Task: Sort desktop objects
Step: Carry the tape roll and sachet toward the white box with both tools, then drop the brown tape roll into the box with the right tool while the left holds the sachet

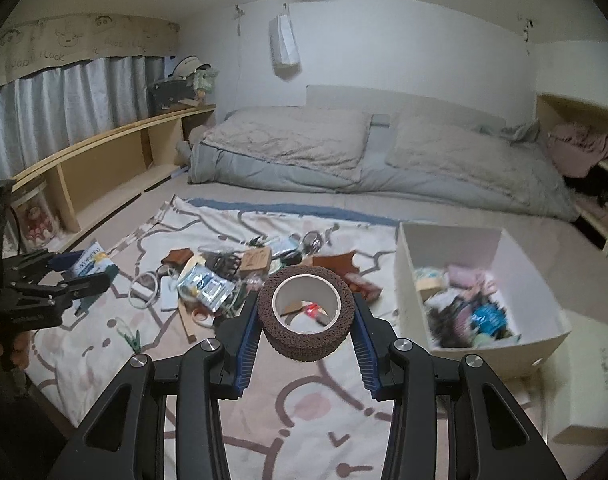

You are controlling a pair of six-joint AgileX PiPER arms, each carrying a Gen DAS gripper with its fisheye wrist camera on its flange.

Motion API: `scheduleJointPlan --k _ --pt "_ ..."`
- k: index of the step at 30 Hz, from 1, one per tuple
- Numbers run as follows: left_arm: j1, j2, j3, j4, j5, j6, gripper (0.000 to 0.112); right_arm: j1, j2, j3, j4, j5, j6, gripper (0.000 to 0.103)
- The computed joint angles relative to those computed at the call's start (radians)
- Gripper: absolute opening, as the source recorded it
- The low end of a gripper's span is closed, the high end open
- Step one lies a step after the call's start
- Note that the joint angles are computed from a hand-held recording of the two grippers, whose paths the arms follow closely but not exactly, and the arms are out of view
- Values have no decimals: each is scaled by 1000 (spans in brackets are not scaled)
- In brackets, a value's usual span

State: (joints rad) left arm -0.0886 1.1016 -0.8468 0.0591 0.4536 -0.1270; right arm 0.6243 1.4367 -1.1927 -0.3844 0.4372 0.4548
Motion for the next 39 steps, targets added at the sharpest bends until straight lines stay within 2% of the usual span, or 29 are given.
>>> scheduleJointPlan --k 5,10,16,19,24,28,32,34,36,39 --pt "-86 -10 -87 119 51 -101 69 21 -34 -86 -27 108 1 44" --pt "-127 15 -172 156 91 -112 69 24 -48 -184 8 193 -44 44" --pt "-170 86 -291 179 125 -141 69 -10 10 -304 48 246 -101 44" --pt "-200 149 -367 205 138 -173 69 -53 50 -349 88 235 -148 44" --pt "-235 264 -505 207 154 -215 69 -136 92 -357 147 143 -204 44" --pt "-276 374 -629 234 175 -235 69 -234 161 -405 306 137 -308 44" --pt "-308 474 -735 254 187 -239 69 -307 201 -417 347 100 -329 44" --pt "-318 523 -791 249 194 -229 69 -350 209 -397 384 62 -336 44" --pt "-323 581 -862 225 201 -204 69 -397 227 -402 442 69 -374 44" --pt "-324 675 -984 164 220 -144 69 -437 254 -416 409 57 -339 44"
